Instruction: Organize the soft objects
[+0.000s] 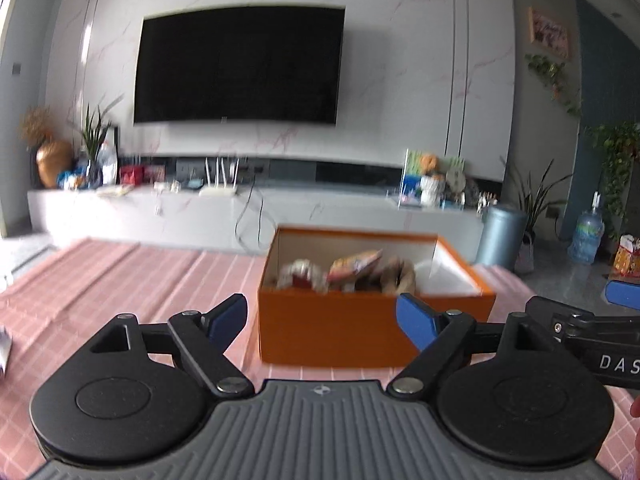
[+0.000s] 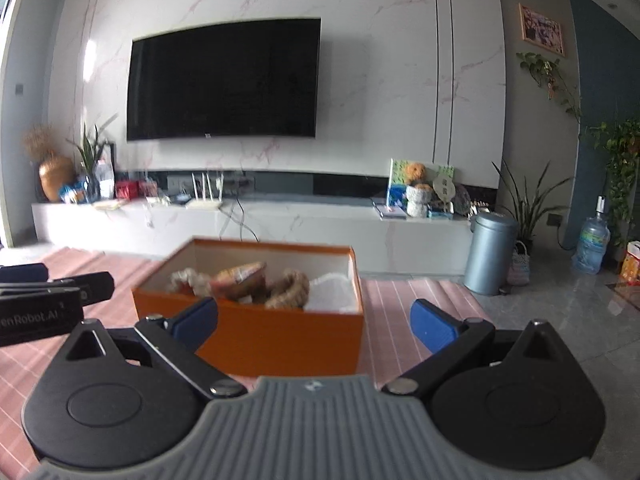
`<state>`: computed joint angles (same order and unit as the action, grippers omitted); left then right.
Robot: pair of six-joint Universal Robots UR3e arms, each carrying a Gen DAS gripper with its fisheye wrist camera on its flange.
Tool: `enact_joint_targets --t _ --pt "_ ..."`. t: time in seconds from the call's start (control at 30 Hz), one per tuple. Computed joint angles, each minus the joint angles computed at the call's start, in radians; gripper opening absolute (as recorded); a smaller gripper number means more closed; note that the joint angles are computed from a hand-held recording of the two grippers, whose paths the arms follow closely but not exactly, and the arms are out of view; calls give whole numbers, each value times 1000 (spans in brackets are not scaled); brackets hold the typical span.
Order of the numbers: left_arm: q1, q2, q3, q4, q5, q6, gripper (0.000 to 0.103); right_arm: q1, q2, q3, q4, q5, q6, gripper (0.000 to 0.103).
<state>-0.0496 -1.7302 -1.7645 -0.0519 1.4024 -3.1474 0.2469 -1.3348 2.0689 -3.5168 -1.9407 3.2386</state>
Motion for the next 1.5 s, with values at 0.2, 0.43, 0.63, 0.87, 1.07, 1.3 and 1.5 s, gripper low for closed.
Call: enact_joint_targets --t 0.2,0.43,0.63,0.87,1.07,1.3,1.5 --pt "-10 -3 -48 -59 35 30 99 -5 59 32 1 3 29 100" --pt "-52 -36 -54 -54 89 47 99 -43 92 36 -6 38 56 100" --pt "-73 -41 -61 -45 110 58 99 -55 91 39 -17 53 62 100" --pt "-75 -22 -70 -55 117 56 99 -54 72 46 -13 47 68 100" --pt "-74 -10 -66 -66 115 54 99 -45 65 48 -15 40 67 100" --pt "-70 -7 -63 -70 113 55 99 -38 56 53 -13 33 68 100" --pt "-69 -6 -62 -72 112 55 99 -34 49 51 -6 25 66 100"
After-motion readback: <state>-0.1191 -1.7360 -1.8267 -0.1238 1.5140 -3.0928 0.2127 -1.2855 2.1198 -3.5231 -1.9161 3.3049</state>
